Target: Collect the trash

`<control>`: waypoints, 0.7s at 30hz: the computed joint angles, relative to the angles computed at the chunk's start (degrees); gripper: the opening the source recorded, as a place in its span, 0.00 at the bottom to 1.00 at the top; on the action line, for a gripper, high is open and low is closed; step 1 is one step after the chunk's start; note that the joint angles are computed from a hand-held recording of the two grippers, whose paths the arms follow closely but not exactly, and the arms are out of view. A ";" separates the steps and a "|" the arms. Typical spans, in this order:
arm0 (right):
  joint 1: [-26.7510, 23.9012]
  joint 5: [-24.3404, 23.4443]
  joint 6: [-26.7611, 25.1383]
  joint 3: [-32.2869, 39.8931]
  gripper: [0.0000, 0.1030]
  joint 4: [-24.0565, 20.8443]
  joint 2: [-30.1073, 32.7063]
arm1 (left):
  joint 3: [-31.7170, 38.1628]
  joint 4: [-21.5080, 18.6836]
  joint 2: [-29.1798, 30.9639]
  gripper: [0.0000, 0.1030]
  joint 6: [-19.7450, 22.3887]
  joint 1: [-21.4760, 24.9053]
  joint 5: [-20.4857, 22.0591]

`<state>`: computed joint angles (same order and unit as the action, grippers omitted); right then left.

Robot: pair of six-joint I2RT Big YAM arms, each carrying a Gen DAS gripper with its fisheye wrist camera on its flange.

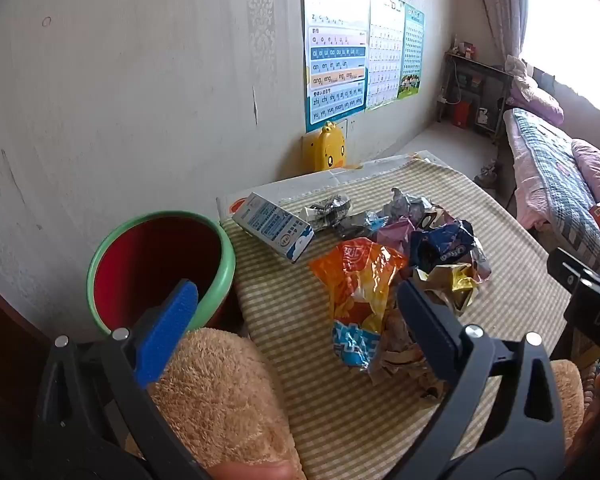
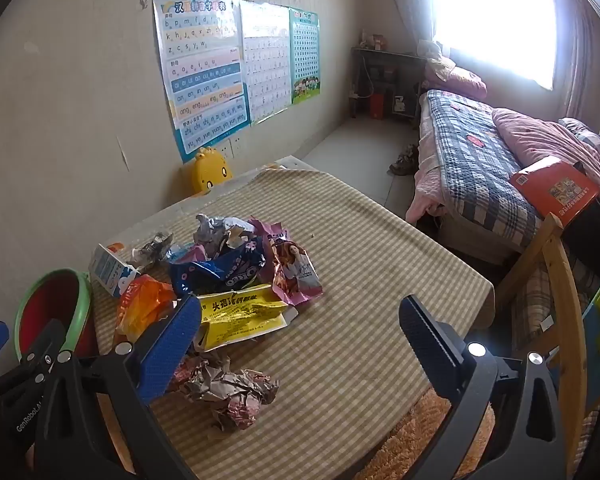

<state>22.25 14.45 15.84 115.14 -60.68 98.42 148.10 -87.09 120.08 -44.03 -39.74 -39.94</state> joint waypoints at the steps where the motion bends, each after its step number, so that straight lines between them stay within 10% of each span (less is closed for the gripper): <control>1: 0.00 0.02 0.00 -0.44 0.92 0.71 -0.22 | -0.01 0.06 0.02 0.95 0.20 -0.05 -0.38; 21: -0.03 -0.15 -0.27 -0.48 0.92 0.25 -0.20 | -1.32 1.30 -0.50 0.95 -0.45 0.25 1.37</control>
